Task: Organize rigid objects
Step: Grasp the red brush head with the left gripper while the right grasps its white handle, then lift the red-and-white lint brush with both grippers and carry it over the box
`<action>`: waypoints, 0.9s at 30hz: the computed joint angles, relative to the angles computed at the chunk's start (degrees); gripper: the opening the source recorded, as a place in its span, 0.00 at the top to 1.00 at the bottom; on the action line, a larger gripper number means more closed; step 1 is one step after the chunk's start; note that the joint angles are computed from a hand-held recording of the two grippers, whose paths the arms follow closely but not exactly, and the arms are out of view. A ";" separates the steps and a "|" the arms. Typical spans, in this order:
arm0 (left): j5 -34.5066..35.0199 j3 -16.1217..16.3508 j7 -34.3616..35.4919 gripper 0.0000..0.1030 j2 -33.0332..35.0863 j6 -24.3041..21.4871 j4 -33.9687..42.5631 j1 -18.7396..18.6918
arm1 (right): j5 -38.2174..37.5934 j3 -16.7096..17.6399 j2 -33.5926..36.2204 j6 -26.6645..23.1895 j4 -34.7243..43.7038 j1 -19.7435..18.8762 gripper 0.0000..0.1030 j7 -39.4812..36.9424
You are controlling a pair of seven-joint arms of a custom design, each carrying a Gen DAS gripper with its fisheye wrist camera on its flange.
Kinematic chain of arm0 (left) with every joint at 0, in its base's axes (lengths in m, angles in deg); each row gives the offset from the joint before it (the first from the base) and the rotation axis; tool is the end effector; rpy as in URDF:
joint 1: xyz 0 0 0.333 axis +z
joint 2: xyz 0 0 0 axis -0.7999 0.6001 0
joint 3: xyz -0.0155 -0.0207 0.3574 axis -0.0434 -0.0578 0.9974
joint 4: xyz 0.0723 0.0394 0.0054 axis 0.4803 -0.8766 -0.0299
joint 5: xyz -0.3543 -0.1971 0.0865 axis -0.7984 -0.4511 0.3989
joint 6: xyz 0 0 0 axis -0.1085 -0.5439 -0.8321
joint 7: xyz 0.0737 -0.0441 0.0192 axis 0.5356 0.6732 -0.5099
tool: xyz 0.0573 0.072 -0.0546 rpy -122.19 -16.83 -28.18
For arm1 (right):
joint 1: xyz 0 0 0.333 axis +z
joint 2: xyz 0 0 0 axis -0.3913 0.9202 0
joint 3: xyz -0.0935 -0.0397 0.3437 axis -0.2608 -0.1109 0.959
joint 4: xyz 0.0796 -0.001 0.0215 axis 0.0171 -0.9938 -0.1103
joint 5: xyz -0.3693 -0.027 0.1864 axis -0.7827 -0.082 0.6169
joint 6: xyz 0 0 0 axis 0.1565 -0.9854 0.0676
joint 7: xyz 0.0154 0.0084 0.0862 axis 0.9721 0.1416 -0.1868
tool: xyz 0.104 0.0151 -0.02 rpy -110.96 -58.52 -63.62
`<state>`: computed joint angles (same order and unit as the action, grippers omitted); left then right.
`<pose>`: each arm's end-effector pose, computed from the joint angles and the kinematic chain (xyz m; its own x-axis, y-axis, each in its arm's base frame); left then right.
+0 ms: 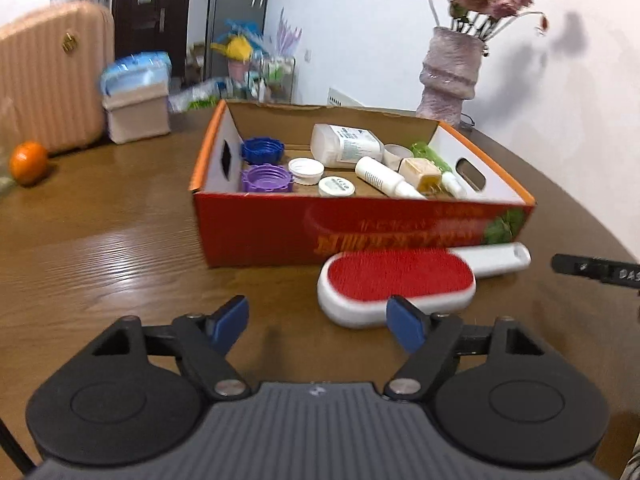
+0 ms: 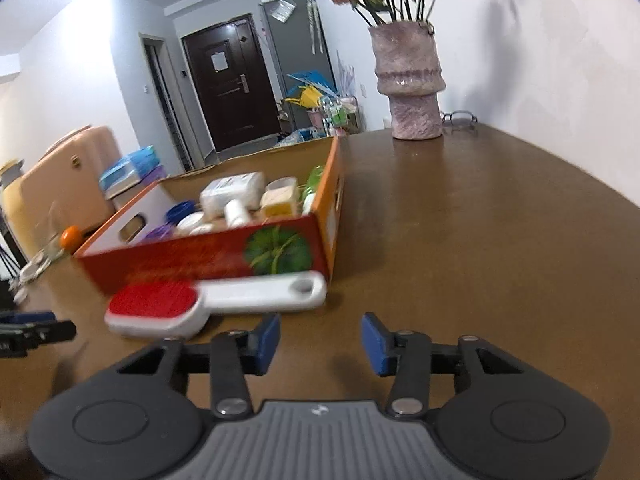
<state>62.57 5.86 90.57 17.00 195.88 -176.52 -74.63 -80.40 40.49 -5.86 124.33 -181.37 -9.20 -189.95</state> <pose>0.5249 -0.4197 0.4893 -0.5869 -0.7978 0.1385 -0.5935 0.3075 -0.7438 0.3676 0.2612 0.4702 -0.3247 -0.9099 -0.2581 -0.5006 0.3968 -0.7693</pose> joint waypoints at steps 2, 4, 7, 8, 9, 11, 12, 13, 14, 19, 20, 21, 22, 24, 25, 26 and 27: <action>1.62 1.89 -1.95 0.33 2.90 -1.80 3.73 -1.95 | -1.31 -1.75 2.48 2.65 1.49 -1.37 0.68 -0.19; 2.06 1.46 -1.73 0.39 4.79 -2.68 5.77 -1.97 | -1.42 -3.26 4.97 4.45 2.93 -1.92 0.72 -1.79; -3.52 -5.58 4.24 0.46 6.68 -1.94 6.89 3.67 | -0.82 -4.45 7.36 5.96 4.01 -1.94 0.74 -3.25; -6.00 -8.35 6.70 0.47 7.21 -2.58 7.34 5.97 | -1.66 -4.62 7.63 6.63 3.94 -2.18 0.75 -2.33; -8.42 -10.33 8.50 0.50 7.63 -3.65 7.92 7.61 | -2.78 -4.99 7.74 7.95 3.74 -2.54 0.75 -0.80; -12.42 -12.20 11.09 0.50 8.38 -6.03 9.25 9.26 | -5.23 -5.73 7.45 11.16 3.03 -3.37 0.75 2.78; -14.78 -13.38 12.75 0.50 8.76 -6.99 9.77 10.38 | -6.28 -6.07 7.50 12.66 2.86 -3.83 0.75 4.29; -16.88 -14.27 14.26 0.51 9.07 -7.74 10.21 11.20 | -6.65 -6.31 7.62 13.51 2.78 -4.06 0.75 4.77; -18.57 -14.67 15.38 0.51 9.27 -8.46 10.59 11.57 | -7.05 -6.36 7.78 13.92 2.78 -4.21 0.75 4.87; -25.43 -14.30 18.78 0.54 8.80 -10.24 10.99 11.30 | -6.02 -6.39 8.55 14.67 3.37 -4.01 0.88 3.56; -26.55 -13.62 18.57 0.54 8.18 -11.06 10.76 10.88 | -4.79 -6.23 8.45 13.77 3.40 -3.59 0.88 2.21; -27.81 -12.93 18.21 0.54 7.55 -12.07 10.52 10.54 | -3.48 -5.81 8.20 12.42 3.46 -3.07 0.88 0.98; -29.71 -12.85 18.75 0.55 6.52 -11.99 9.55 10.63 | -2.77 -5.27 7.72 11.21 3.44 -2.61 0.88 0.10; -34.39 -13.76 22.45 0.56 3.68 -9.96 6.51 11.46 | -2.64 -4.27 6.17 10.15 2.92 -2.13 0.88 0.35; -37.28 -14.55 24.96 0.56 2.04 -8.68 4.91 12.07 | -2.65 -3.62 5.18 9.58 2.61 -1.87 0.88 0.81; -40.75 -15.66 28.18 0.56 0.24 -7.29 3.25 12.89 | -2.84 -2.73 4.04 8.58 2.33 -1.62 0.88 1.35; -44.95 -16.94 31.81 0.56 -1.53 -5.94 1.76 13.81 | -3.13 -1.80 2.86 7.49 2.08 -1.40 0.88 2.14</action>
